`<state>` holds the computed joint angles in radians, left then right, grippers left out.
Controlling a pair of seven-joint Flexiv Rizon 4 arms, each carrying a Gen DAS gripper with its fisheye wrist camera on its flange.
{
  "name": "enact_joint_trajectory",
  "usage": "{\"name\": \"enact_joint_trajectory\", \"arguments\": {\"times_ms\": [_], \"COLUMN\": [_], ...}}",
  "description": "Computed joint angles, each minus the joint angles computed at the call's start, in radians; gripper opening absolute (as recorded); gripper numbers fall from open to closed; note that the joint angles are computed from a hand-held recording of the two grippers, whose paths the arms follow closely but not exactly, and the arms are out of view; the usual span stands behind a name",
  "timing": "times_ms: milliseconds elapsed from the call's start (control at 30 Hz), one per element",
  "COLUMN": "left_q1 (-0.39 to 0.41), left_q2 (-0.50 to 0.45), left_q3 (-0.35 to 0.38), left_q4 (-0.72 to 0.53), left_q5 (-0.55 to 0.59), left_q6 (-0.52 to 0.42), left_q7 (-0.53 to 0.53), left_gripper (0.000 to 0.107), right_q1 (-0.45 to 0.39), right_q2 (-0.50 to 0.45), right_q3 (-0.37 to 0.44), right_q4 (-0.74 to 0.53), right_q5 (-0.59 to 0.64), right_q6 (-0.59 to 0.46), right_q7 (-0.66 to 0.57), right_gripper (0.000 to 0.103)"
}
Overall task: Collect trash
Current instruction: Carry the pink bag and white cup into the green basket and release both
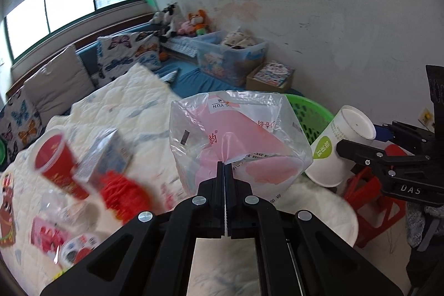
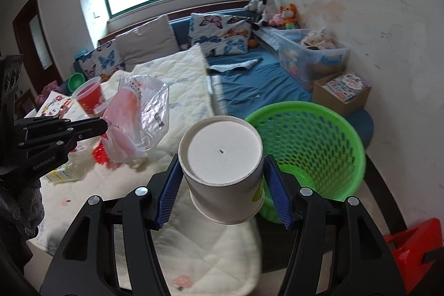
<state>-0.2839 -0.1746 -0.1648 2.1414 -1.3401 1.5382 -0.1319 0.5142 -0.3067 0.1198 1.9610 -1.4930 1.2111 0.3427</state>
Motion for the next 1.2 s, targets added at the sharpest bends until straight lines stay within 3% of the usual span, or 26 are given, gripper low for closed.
{"name": "enact_joint_trajectory", "arguments": {"times_ms": [433,567,600,633,700,767,933,1200], "left_q1": [0.009,-0.013,-0.014,-0.009,0.004,0.066,0.134,0.288], "left_q2": [-0.207,-0.282,-0.289,-0.299,-0.310,-0.307,-0.281,-0.165], "left_q3": [-0.022,0.018,0.023,0.018,-0.004,-0.080,-0.136,-0.267], "left_q4": [-0.201,-0.287,-0.296,-0.303,-0.293,-0.276,-0.238,-0.080], "left_q5": [0.545,0.697,0.724,0.741,0.763,0.744,0.772,0.639], "left_q6": [-0.127,-0.191,-0.199,-0.198,-0.147,-0.147,-0.122,-0.020], "left_q7": [-0.394,-0.534,-0.561,-0.578,-0.599,-0.568,-0.601,-0.532], "left_gripper": [0.001,0.002,0.013,0.036,0.051,0.051,0.051,0.056], "right_q1": [-0.089,-0.110,-0.114,-0.117,-0.124,-0.130,-0.139,-0.143], "right_q2": [0.117,0.130,0.130,0.131,0.127,0.126,0.106,0.015], "right_q3": [0.021,0.025,0.024,0.026,0.023,0.022,0.014,-0.020], "right_q4": [0.149,0.172,0.173,0.177,0.177,0.179,0.167,0.097], "right_q5": [0.008,0.005,0.005,0.007,0.005,0.005,0.003,0.016], "right_q6": [-0.065,-0.064,-0.062,-0.062,-0.056,-0.051,-0.032,0.022], "right_q7": [0.070,0.087,0.089,0.092,0.095,0.095,0.090,0.061], "right_gripper": [0.060,0.060,0.060,0.060,0.060,0.060,0.060,0.060]}}
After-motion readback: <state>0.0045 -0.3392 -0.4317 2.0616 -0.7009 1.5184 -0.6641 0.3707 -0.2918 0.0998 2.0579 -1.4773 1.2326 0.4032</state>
